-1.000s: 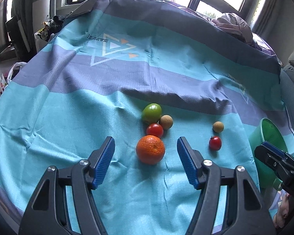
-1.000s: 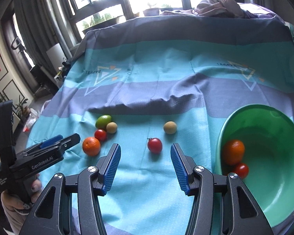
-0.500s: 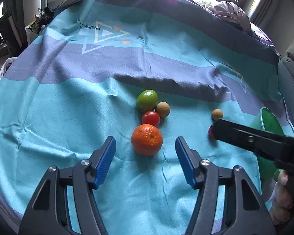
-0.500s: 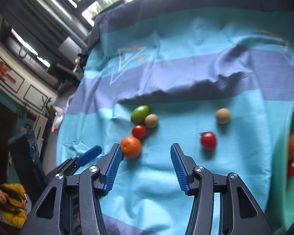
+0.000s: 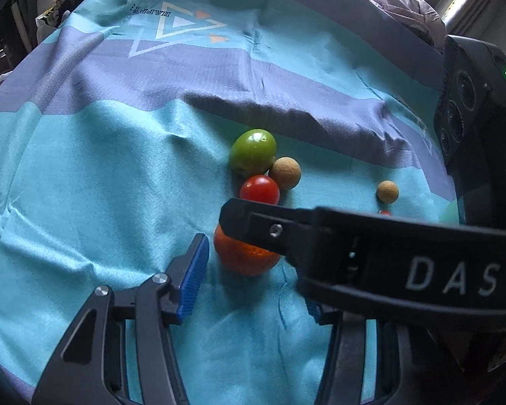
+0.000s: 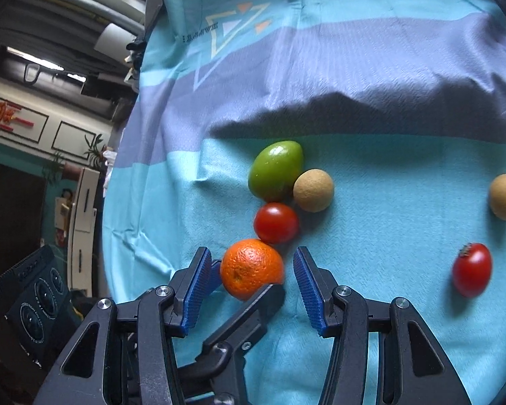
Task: Organize fruits
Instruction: 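Move the right gripper to the small orange and grasp it, then lift the small orange with the right gripper and carry it toward the green bowl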
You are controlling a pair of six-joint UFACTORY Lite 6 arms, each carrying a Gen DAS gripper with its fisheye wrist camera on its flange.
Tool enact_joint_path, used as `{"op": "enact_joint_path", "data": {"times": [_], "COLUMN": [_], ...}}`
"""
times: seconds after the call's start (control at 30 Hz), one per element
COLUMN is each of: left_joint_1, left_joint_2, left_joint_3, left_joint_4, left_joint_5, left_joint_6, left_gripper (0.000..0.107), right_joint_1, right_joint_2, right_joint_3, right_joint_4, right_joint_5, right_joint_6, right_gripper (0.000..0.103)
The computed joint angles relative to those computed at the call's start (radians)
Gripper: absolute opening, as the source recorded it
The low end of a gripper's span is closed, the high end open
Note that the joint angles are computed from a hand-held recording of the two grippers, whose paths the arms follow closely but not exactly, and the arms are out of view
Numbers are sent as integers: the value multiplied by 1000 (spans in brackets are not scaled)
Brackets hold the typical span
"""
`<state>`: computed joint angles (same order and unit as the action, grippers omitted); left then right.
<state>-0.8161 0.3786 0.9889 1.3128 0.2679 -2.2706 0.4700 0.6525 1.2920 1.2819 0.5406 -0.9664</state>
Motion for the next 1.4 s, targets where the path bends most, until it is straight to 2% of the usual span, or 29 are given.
{"op": "enact_joint_path", "data": {"times": [0.07,0.17,0.27,0.37,0.53,0.63,0.7,0.83,1.03,1.2,1.3,1.4], "left_joint_1": [-9,-10,-8,-5,-66,-91,-107,-148,-160,-143,-123,-129], "left_joint_2": [21,28,23,4,-24,-27,-26,-1,51,84,102,112], "left_joint_3": [18,22,8,-13,-19,-12,-5,33,80,87,90,105], "left_joint_4": [-13,-5,69,126,103,95,152,165,89,216,403,357], "left_joint_5": [26,40,40,19,42,7,-25,-54,-75,-105,-150,-143], "left_joint_6": [17,18,-53,-106,-91,-86,-133,-138,-48,-187,-376,-329], "left_gripper": [50,48,42,42,42,42,42,43,43,42,42,43], "right_joint_1": [7,4,4,17,23,23,32,22,-44,-63,-93,-117], "right_joint_2": [19,37,46,25,-82,-148,-218,-339,-352,-308,-294,-292], "right_joint_3": [14,27,30,-4,-137,-211,-283,-420,-492,-481,-478,-488], "right_joint_4": [-15,-1,26,86,184,153,121,158,286,338,312,312], "right_joint_5": [-8,5,6,-28,-82,-114,-166,-227,-176,-147,-112,-80], "right_joint_6": [11,-13,-50,-125,-235,-197,-174,-196,-329,-387,-373,-387], "right_gripper": [54,49,45,44,44,44,44,44,44,44,44,44]}}
